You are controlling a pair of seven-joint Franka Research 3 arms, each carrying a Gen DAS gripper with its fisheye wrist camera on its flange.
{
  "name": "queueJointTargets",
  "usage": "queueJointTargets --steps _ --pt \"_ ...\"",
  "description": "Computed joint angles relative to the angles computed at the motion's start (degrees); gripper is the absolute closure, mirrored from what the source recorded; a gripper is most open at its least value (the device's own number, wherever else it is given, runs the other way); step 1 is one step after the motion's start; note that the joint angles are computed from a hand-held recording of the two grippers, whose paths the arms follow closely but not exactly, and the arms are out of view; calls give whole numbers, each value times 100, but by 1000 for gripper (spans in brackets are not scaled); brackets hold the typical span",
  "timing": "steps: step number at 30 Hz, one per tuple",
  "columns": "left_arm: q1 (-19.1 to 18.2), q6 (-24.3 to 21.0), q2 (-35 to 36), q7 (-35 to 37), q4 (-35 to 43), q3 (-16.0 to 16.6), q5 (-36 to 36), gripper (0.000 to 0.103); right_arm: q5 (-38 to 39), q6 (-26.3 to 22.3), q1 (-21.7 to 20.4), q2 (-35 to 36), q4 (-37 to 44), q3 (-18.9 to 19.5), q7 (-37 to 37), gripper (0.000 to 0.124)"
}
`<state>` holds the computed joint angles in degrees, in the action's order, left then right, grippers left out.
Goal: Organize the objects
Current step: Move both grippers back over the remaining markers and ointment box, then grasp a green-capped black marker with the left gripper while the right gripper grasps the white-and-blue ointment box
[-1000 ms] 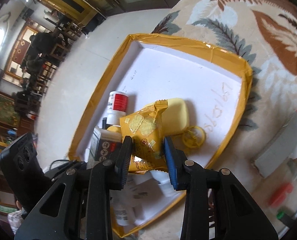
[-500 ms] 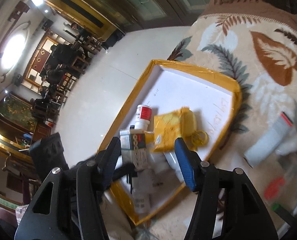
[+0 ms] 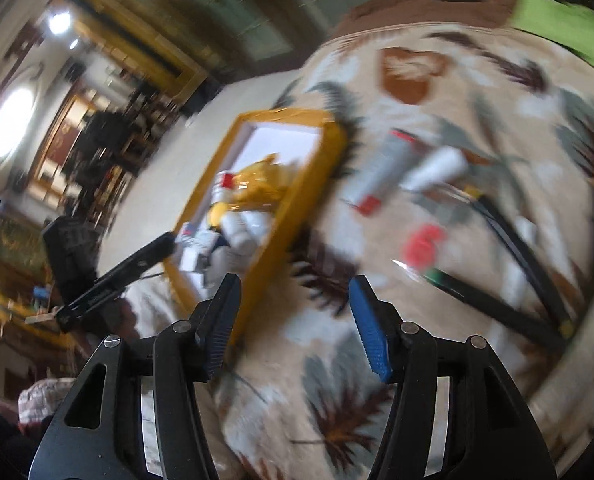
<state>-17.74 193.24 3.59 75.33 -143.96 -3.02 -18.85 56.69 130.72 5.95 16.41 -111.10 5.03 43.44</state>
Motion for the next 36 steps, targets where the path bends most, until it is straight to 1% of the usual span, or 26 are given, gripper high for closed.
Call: queueJointTargets --steps 1,4,5,7,8,9,11,12,14,15,16,18,19,20,21,23,24,25,26,27,30,32,33,34,35,36 --pt "-65 -47 11 32 55 -2 -45 32 52 205 -4 -99 -179 -27 -29 67" --pt "7 -234 157 -308 304 -207 361 32 -68 928 68 -362 -666 -118 28 67" --pt "-101 -352 243 -355 444 -157 428 32 -108 1126 71 -416 -795 -145 15 67" --pt "-517 -553 424 -472 702 158 519 32 -148 1389 50 -453 -927 -186 41 67" --pt "-596 -667 554 -536 878 181 612 32 -93 1520 14 -436 -967 -205 34 67" --pt "-601 -764 667 -589 1030 137 698 32 -60 1505 -51 -415 -965 -220 -37 67" --pt "-568 -977 939 -683 1409 -14 857 32 -278 1596 -87 -263 -819 -291 195 67" --pt "-486 -1077 1072 -697 1596 -159 914 32 -231 1624 -143 -199 -757 -285 255 67" --pt "-155 -1310 1398 -597 2091 -608 986 32 -285 1544 -262 -21 -552 -320 518 67" --pt "59 -1410 1570 -488 2336 -885 1009 32 -429 1669 -256 52 -508 -370 823 67" --pt "167 -1504 1742 -442 2578 -1049 1074 32 -668 1889 -192 85 -524 -454 1352 67" --pt "167 -1771 2118 -474 3120 -1131 1306 32 -1072 2336 -102 21 -670 -601 2398 67" --pt "138 -1934 2306 -485 3405 -1135 1454 32 -1664 2468 42 27 -691 -747 2960 67" --pt "89 -2098 2495 -484 3692 -1115 1632 32 -2052 2504 100 62 -674 -817 3252 67" --pt "65 -2292 2707 -428 4015 -1135 1813 32 -2215 2365 44 156 -573 -803 3358 67" --pt "49 -2720 3142 -279 4684 -1214 2144 32 -2135 2030 -210 298 -414 -633 3413 67" --pt "-11 -3012 3351 -242 5038 -1197 2336 32 -1989 1814 -366 400 -317 -530 3362 67" --pt "-167 -3269 3581 -251 5408 -1077 2584 32 -2081 1695 -385 483 -257 -538 3488 67" --pt "-237 -3411 3721 -279 5616 -1023 2730 32 -2154 1726 -383 495 -289 -535 3555 67" --pt "-241 -3546 3862 -224 5804 -1054 2816 32 -2201 1784 -388 489 -324 -521 3581 67" --pt "-87 -3933 4190 262 6126 -1377 2813 34 -2083 1727 -523 512 -292 -389 3439 67" --pt "68 -3904 4197 564 5948 -1614 2659 34 -1871 1592 -654 559 -242 -300 3246 67" --pt "39 -3884 4162 574 5850 -1595 2645 35 -1756 1550 -699 557 -265 -259 3137 67" --pt "-67 -3849 4112 486 5757 -1481 2701 46 -1701 1483 -721 588 -233 -250 3074 67" --pt "-329 -3686 3988 194 5574 -1169 2918 57 -1702 1489 -700 596 -236 -263 3066 67" --pt "-479 -3560 3900 -37 5438 -981 3075 63 -1720 1513 -674 596 -246 -272 3042 67"
